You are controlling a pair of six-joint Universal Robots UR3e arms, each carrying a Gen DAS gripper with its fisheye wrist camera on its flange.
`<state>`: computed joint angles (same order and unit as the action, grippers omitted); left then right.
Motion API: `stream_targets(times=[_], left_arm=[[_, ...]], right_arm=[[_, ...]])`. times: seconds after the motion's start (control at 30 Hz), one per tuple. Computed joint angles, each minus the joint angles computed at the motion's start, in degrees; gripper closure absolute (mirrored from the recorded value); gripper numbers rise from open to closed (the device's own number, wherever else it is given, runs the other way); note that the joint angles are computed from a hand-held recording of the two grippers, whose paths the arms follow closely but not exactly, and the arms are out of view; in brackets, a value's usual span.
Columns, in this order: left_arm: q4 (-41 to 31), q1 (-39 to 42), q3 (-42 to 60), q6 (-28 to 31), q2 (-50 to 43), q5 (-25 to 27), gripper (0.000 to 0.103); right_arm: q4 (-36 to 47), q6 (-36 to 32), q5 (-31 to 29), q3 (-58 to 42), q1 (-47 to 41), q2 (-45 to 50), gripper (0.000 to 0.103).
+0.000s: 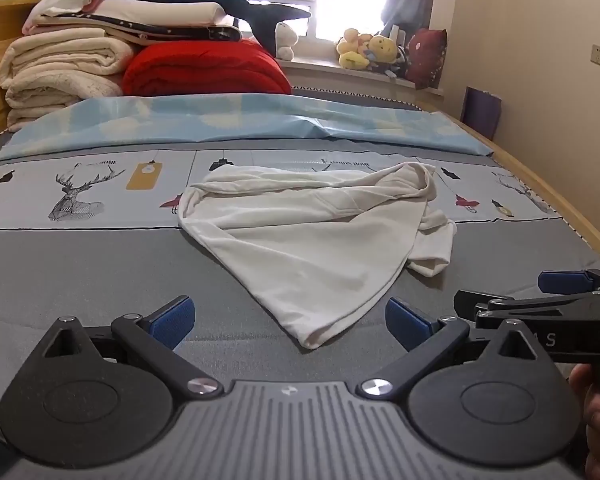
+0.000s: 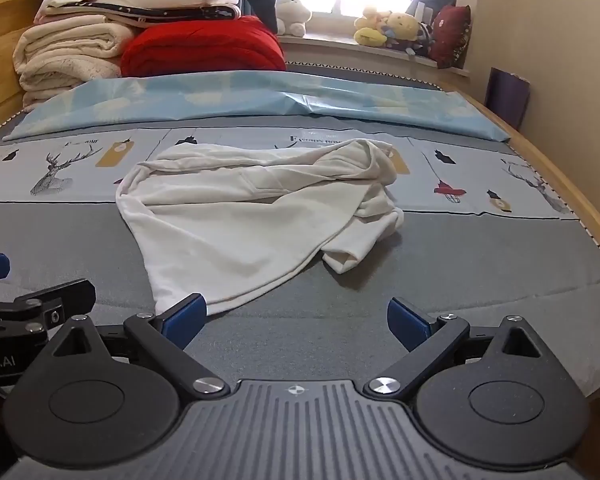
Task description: Fold small clothes
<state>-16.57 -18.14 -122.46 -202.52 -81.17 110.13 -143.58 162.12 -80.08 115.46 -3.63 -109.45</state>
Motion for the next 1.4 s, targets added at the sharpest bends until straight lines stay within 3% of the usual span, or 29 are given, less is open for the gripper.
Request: stream_targets(times=[0.83,1.4], left_arm=[[-0.33,0.58,-0.65,-0.12,0.3,-1.1,0.001],[-1.27,0.8,-0.47,-0.45,0.69,-0.98,0.001]], right_arm=[[-1.3,-1.38,-3.79,-0.52,3.17,1.99,0.006],[-0.1,-0.48,-2.13,-0.73,2.54,1.9,0.008]])
